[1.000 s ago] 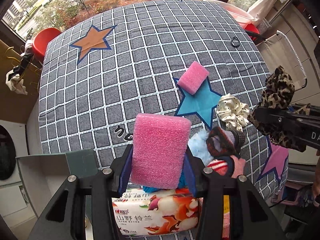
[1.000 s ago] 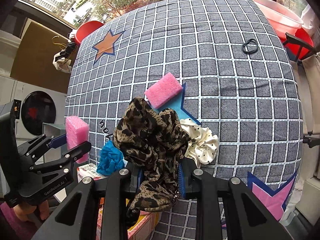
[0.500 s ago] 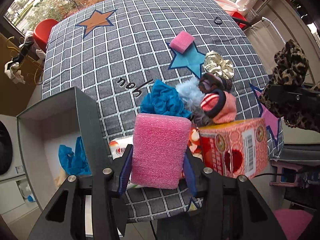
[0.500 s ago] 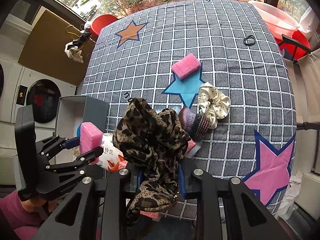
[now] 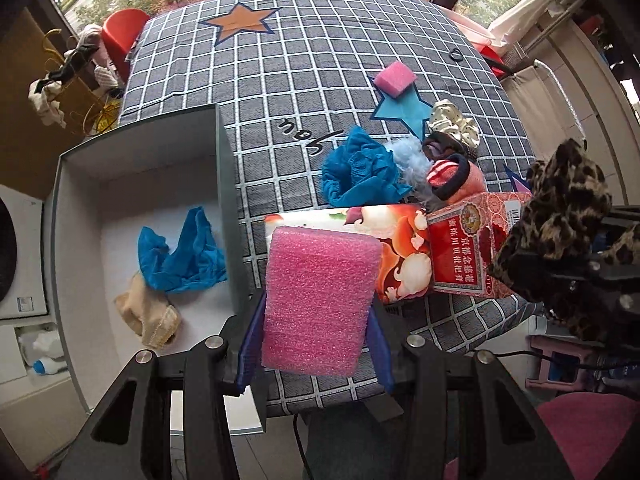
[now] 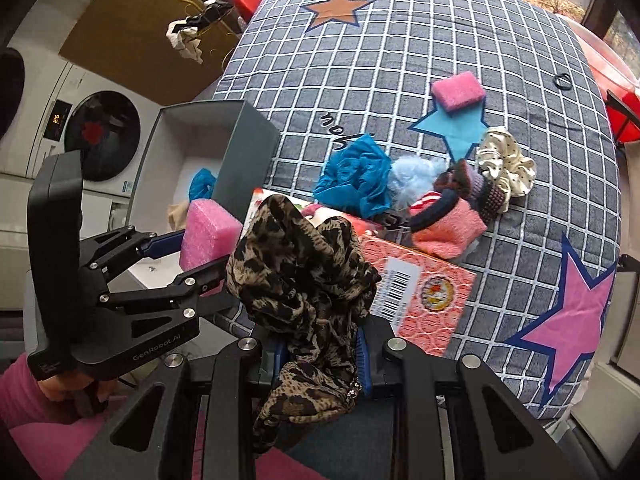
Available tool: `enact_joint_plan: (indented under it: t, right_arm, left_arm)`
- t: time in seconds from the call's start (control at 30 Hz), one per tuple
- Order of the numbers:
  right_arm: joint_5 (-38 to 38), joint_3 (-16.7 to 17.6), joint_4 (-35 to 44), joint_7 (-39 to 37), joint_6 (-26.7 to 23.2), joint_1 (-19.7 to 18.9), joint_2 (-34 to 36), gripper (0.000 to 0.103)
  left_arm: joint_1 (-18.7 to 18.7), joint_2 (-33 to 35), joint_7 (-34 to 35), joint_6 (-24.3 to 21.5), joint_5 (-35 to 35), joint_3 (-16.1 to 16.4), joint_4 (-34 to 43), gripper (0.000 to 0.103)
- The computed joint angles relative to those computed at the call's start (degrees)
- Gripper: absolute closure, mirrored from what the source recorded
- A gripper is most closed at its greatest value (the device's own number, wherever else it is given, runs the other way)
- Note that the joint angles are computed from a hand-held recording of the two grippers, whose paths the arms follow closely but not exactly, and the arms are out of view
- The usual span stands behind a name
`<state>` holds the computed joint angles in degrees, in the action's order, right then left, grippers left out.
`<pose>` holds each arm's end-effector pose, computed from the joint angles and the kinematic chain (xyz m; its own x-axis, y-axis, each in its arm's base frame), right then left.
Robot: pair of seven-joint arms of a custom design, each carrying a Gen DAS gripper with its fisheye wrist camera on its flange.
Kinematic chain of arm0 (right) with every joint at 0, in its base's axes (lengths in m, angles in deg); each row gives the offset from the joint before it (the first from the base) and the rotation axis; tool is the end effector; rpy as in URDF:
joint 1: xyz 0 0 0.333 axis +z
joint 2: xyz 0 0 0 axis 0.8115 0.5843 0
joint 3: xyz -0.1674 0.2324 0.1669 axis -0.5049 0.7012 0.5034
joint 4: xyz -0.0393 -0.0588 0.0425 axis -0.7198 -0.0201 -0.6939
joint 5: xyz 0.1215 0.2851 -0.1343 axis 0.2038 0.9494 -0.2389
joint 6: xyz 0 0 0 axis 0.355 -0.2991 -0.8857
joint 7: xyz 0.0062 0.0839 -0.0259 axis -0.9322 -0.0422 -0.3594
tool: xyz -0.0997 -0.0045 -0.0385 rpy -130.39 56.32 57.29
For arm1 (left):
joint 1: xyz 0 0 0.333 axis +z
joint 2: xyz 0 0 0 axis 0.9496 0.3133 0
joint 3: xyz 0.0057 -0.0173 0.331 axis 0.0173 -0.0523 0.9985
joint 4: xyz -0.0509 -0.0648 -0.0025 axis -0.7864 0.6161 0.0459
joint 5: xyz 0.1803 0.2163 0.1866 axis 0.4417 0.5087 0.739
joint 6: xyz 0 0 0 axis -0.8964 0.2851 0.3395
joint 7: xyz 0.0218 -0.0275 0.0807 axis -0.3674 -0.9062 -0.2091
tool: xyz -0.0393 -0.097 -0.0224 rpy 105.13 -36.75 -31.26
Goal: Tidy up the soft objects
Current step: 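Carry the pink sponge and leopard scrunchie in both tools over the box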
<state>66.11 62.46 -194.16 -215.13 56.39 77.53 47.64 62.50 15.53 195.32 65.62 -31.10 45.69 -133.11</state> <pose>0.3848 0.2485 0.5198 -0.8548 -0.3905 -0.3418 -0.4107 0.9116 -0.0143 0.5693 -0.1975 0.4911 -0.9955 0.0315 0.0899 0.0208 0.9929 -0.1172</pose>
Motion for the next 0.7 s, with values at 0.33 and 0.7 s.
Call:
enact_joint_plan:
  t: [0.33, 0.7]
  right_arm:
    - [3.3, -2.4, 15.3, -19.1, -1.3, -1.1, 12.6, 0.074]
    - [11.1, -1.5, 37.9, -42.1, -7.2, -4.5, 29.2, 0.074]
  left_arm:
    - [2.1, 9.5, -7.6, -3.3, -0.5, 2.0, 15.6, 0.053]
    - [6.0, 19.2, -16.7, -8.2, -0.6, 3.5, 33.2, 0.053]
